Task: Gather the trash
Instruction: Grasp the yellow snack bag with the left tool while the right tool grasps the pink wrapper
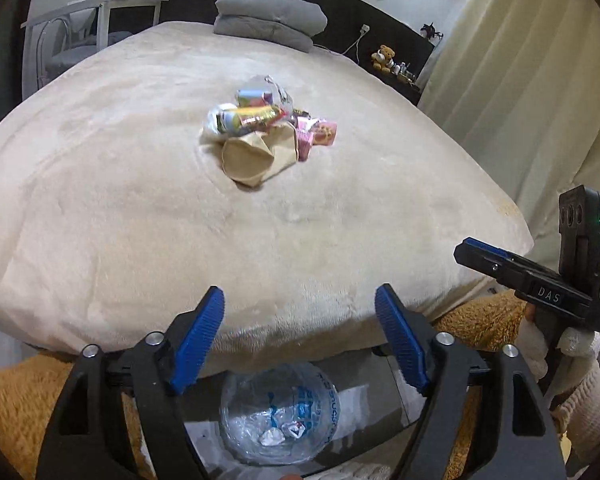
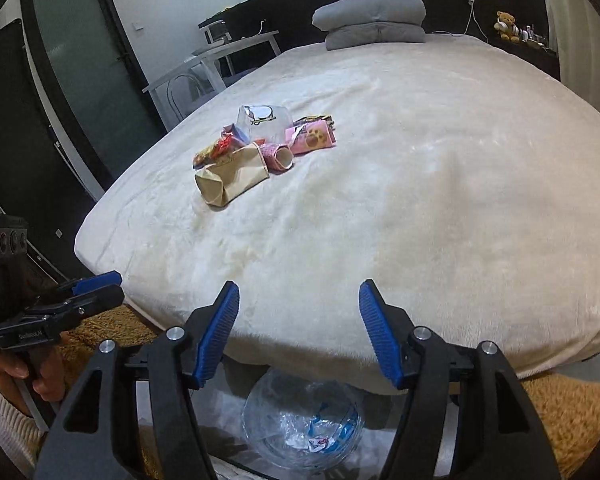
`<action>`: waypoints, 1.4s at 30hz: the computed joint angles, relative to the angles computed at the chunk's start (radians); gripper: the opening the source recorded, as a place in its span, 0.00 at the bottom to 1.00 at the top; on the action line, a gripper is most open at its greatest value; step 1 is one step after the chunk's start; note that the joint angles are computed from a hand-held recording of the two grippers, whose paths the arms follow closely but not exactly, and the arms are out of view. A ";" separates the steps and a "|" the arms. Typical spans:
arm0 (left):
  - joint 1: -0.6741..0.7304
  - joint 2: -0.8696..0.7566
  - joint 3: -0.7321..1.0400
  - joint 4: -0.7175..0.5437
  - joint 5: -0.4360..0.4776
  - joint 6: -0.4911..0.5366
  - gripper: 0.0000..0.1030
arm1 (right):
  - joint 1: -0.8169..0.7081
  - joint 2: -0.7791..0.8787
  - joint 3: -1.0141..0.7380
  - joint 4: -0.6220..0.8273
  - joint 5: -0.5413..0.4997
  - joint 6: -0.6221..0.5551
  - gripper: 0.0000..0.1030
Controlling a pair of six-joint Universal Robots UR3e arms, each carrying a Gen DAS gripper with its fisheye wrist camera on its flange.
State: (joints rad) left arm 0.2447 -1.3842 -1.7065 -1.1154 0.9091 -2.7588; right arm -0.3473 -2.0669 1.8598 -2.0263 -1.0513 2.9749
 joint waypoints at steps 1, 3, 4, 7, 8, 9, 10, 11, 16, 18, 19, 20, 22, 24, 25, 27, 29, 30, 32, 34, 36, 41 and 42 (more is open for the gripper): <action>-0.001 -0.025 0.034 0.000 0.001 -0.016 0.79 | 0.019 0.036 -0.025 -0.022 -0.024 0.005 0.61; 0.010 -0.075 0.103 -0.028 -0.028 -0.037 0.79 | 0.026 0.090 -0.057 -0.062 -0.031 0.013 0.61; 0.014 -0.101 0.134 -0.035 -0.045 -0.049 0.79 | 0.020 0.114 -0.076 -0.063 -0.016 0.017 0.67; 0.006 -0.174 0.209 -0.002 -0.051 -0.105 0.88 | 0.015 0.199 -0.130 -0.091 0.019 0.050 0.80; 0.003 -0.199 0.233 0.016 -0.053 -0.126 0.94 | 0.033 0.236 -0.159 -0.108 -0.002 0.067 0.81; 0.000 -0.219 0.257 0.029 -0.049 -0.145 0.94 | 0.054 0.274 -0.187 -0.132 -0.030 0.081 0.81; -0.013 -0.252 0.292 0.048 -0.034 -0.169 0.94 | 0.069 0.308 -0.208 -0.163 -0.047 0.089 0.81; -0.026 -0.285 0.327 0.067 -0.021 -0.181 0.94 | 0.084 0.339 -0.229 -0.187 -0.063 0.096 0.81; -0.082 -0.472 0.530 0.090 0.042 -0.230 0.94 | 0.137 0.516 -0.387 -0.213 -0.116 0.128 0.81; -0.098 -0.545 0.622 0.071 0.063 -0.251 0.94 | 0.154 0.590 -0.461 -0.208 -0.129 0.139 0.81; -0.106 -0.582 0.669 0.065 0.070 -0.260 0.94 | 0.159 0.624 -0.499 -0.202 -0.131 0.145 0.81; -0.114 -0.616 0.715 0.058 0.076 -0.263 0.94 | 0.160 0.657 -0.537 -0.193 -0.129 0.148 0.81; -0.135 -0.670 0.790 0.063 0.108 -0.276 0.94 | 0.174 0.729 -0.620 -0.182 -0.141 0.156 0.81; -0.161 -0.739 0.899 0.023 0.149 -0.273 0.94 | 0.188 0.804 -0.707 -0.167 -0.158 0.164 0.81; -0.171 -0.783 0.974 -0.024 0.162 -0.269 0.94 | 0.192 0.838 -0.749 -0.156 -0.158 0.172 0.81; -0.182 -0.842 1.074 -0.093 0.171 -0.266 0.94 | 0.195 0.914 -0.847 -0.123 -0.147 0.188 0.81; -0.194 -0.870 1.110 -0.082 0.202 -0.284 0.94 | 0.200 0.981 -0.931 -0.096 -0.146 0.194 0.81; -0.194 -0.879 1.118 -0.074 0.200 -0.292 0.94 | 0.203 1.011 -0.974 -0.079 -0.151 0.195 0.81; -0.195 -0.933 1.218 -0.132 0.181 -0.281 0.94 | 0.199 1.069 -1.055 -0.041 -0.127 0.196 0.81; -0.207 -0.979 1.296 -0.161 0.206 -0.280 0.94 | 0.202 1.115 -1.121 -0.019 -0.123 0.207 0.81; -0.214 -1.028 1.387 -0.220 0.208 -0.270 0.93 | 0.199 1.163 -1.193 0.016 -0.114 0.216 0.81; -0.231 -1.075 1.466 -0.249 0.246 -0.257 0.87 | 0.204 1.242 -1.316 0.063 -0.115 0.223 0.81; -0.231 -1.087 1.491 -0.266 0.245 -0.256 0.76 | 0.206 1.251 -1.333 0.071 -0.117 0.223 0.81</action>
